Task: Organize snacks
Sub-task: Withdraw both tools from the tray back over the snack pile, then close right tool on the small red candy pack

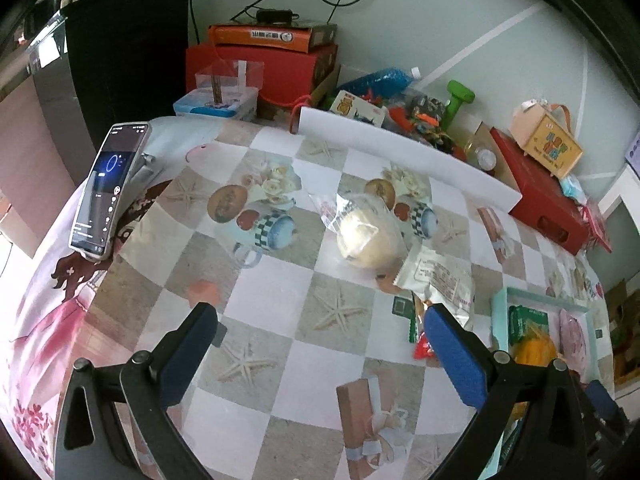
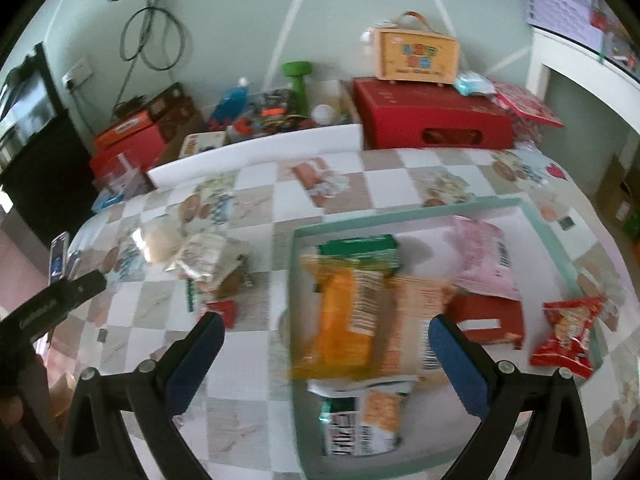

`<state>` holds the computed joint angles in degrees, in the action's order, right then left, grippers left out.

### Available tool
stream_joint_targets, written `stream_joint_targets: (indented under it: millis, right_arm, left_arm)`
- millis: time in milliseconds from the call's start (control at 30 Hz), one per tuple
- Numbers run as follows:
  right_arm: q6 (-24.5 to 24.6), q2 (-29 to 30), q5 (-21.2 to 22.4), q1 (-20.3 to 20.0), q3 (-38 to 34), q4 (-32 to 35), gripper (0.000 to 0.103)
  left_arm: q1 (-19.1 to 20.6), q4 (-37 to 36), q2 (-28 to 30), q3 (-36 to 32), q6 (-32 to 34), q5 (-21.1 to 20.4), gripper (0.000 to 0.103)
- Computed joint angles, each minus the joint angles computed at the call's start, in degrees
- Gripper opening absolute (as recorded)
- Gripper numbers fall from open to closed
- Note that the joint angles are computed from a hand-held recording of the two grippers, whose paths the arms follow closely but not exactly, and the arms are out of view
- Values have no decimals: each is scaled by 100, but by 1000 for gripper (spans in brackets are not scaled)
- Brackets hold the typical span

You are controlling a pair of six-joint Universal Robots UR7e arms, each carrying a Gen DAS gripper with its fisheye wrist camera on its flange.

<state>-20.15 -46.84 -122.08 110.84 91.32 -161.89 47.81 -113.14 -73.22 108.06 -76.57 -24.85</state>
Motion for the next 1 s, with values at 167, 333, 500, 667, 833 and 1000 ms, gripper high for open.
stream_joint_targets:
  millis: [167, 333, 500, 667, 833, 1000]
  right_arm:
    - [-105, 142, 245, 60, -18, 41, 103]
    - [-239, 333, 240, 79, -121, 12, 103]
    - [-137, 473, 320, 53, -287, 184, 103]
    - [-314, 648, 359, 101, -396, 156, 95]
    - [-343, 836, 364, 109, -527, 401, 82]
    - [-475, 1016, 264, 116, -629, 601, 72]
  left_arm:
    - [60, -819, -103, 201, 529, -116, 103]
    - [137, -1286, -171, 338, 844, -59, 103]
    - [270, -1174, -246, 333, 758, -62, 103]
    - [429, -1146, -223, 236, 966, -204, 103]
    - [556, -1287, -93, 135, 1276, -500, 103]
    - [668, -1317, 23, 44, 1385, -750, 103]
